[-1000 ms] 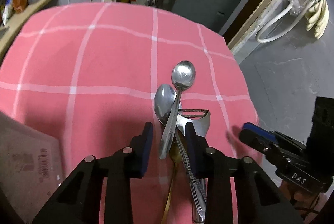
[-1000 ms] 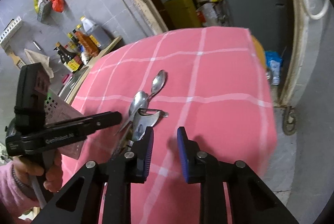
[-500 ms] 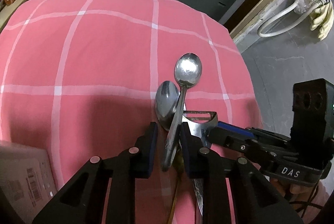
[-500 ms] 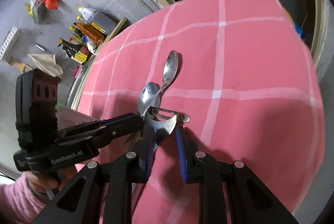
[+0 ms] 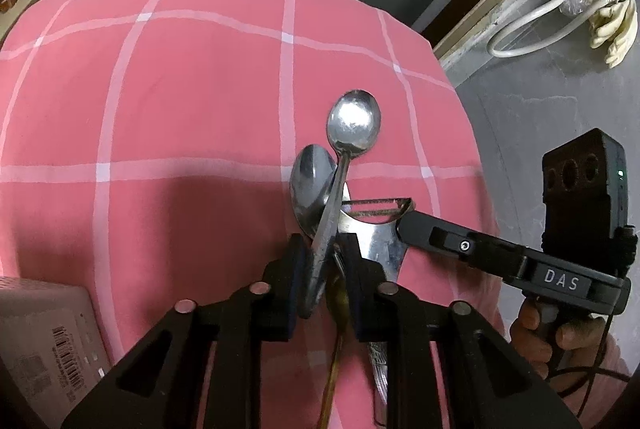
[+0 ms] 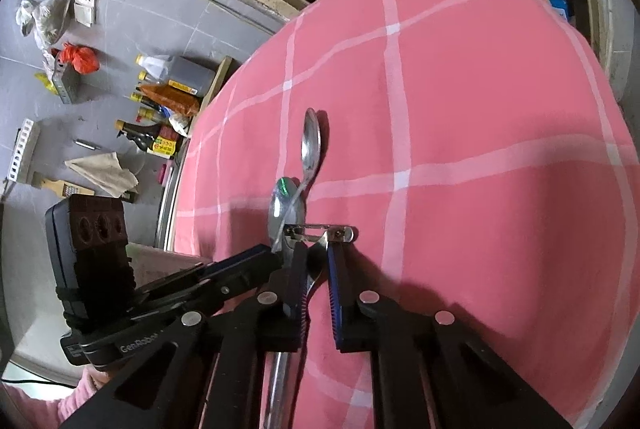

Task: Organize utensils
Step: 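Close the right tool on the metal peeler while the left tool holds the spoons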

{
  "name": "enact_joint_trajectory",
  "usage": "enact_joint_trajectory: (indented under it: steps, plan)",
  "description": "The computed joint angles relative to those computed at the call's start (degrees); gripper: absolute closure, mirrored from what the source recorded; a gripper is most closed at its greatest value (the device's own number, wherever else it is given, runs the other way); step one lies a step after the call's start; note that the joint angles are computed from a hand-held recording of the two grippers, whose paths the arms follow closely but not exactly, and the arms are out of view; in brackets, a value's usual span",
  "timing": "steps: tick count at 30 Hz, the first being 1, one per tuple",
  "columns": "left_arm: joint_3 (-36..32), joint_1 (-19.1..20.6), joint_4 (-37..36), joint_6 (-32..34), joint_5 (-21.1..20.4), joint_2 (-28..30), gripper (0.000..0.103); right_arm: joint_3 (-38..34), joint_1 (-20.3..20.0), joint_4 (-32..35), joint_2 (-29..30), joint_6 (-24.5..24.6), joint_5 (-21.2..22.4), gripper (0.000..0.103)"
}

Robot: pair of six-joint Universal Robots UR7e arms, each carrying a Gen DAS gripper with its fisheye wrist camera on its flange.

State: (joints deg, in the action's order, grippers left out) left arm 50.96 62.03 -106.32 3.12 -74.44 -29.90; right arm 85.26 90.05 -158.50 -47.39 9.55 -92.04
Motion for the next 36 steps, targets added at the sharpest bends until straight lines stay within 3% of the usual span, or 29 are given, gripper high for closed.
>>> enact_joint_trajectory:
  steps: [14,19,24,32,36]
  plan:
    - [8.1,-0.6,-0.2,-1.9,-0.2,-6.1,0.095,4.6,4.3,-6.8,-3.0,-1.8,-13.0,0.1]
    - [8.8,-0.2,2.2,-2.3,-1.0,-7.6,0.095,5.6,3.1,-7.6,-3.4,0.6,-10.3,0.099]
    - [4.2,0.0,6.3,-2.1,-1.9,-5.2,0.095,4.8,1.5,-4.9,-3.1,3.5,-6.2,0.098]
    - [-9.5,0.2,17.4,-4.3,-1.9,2.3,0.095,4.0,1.8,-3.8,-2.5,4.0,-6.7,0.098]
    - [-8.4,-0.3,15.1,-4.1,-0.8,1.6,0.094,4.1,1.7,-4.1,-2.7,3.8,-7.0,0.098]
